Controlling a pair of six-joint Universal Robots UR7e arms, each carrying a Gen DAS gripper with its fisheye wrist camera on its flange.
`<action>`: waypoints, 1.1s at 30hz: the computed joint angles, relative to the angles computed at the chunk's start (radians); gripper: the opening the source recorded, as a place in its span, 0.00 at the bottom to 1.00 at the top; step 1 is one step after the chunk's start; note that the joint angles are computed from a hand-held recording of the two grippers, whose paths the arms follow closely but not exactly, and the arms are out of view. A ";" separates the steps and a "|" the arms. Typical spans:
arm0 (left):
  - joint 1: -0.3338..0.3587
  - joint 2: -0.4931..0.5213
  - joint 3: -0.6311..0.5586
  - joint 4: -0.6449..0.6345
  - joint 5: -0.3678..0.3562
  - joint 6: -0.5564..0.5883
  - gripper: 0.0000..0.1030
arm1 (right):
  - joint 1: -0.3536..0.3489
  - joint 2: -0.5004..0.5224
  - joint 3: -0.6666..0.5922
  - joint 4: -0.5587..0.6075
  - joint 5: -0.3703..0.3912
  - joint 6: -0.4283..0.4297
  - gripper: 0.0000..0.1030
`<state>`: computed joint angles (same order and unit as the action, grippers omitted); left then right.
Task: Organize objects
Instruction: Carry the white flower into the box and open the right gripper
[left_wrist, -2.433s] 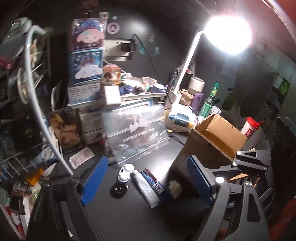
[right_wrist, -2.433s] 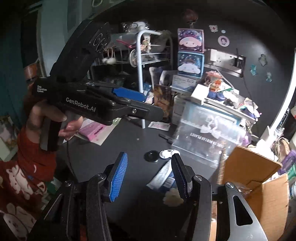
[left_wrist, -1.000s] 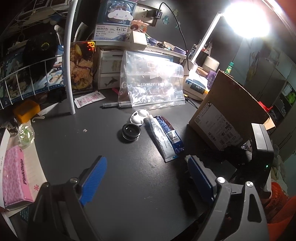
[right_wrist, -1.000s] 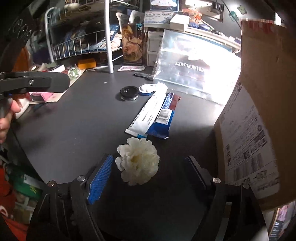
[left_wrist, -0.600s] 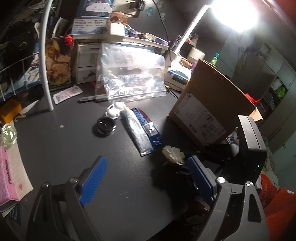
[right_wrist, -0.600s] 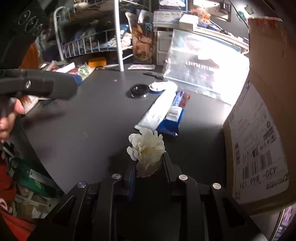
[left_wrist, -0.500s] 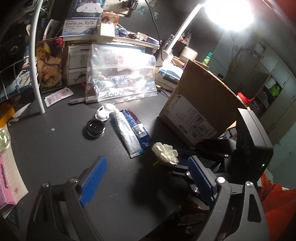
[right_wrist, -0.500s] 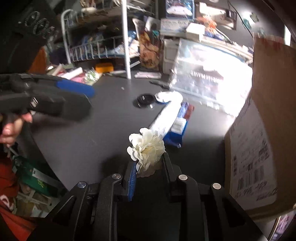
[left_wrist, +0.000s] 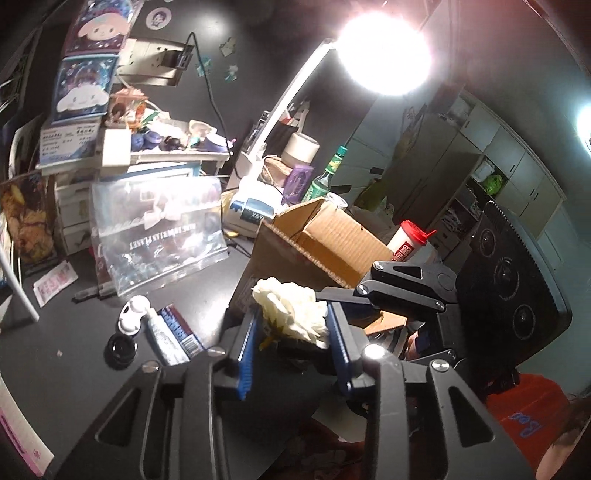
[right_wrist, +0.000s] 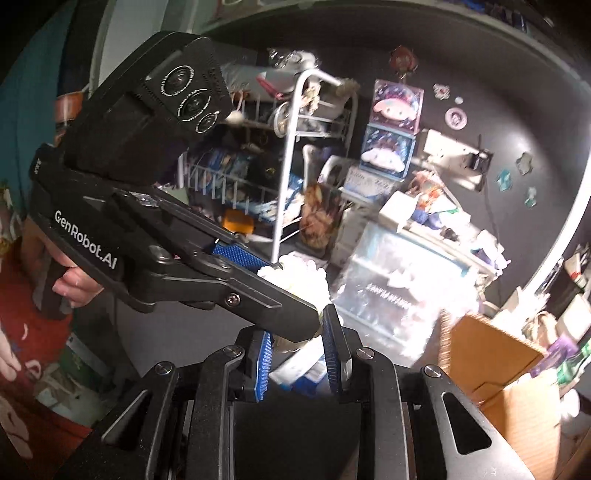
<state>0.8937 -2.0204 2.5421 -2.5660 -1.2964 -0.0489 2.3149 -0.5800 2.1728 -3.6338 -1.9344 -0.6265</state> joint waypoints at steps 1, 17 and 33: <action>-0.002 0.034 -0.017 -0.010 -0.006 0.005 0.28 | -0.001 -0.009 0.002 -0.004 -0.008 -0.007 0.19; 0.021 0.581 -0.308 -0.042 -0.071 0.042 0.27 | -0.208 -0.220 0.062 0.107 -0.053 0.049 0.19; 0.005 0.551 -0.301 -0.050 -0.026 0.059 0.65 | -0.237 -0.232 0.050 0.187 -0.034 0.080 0.43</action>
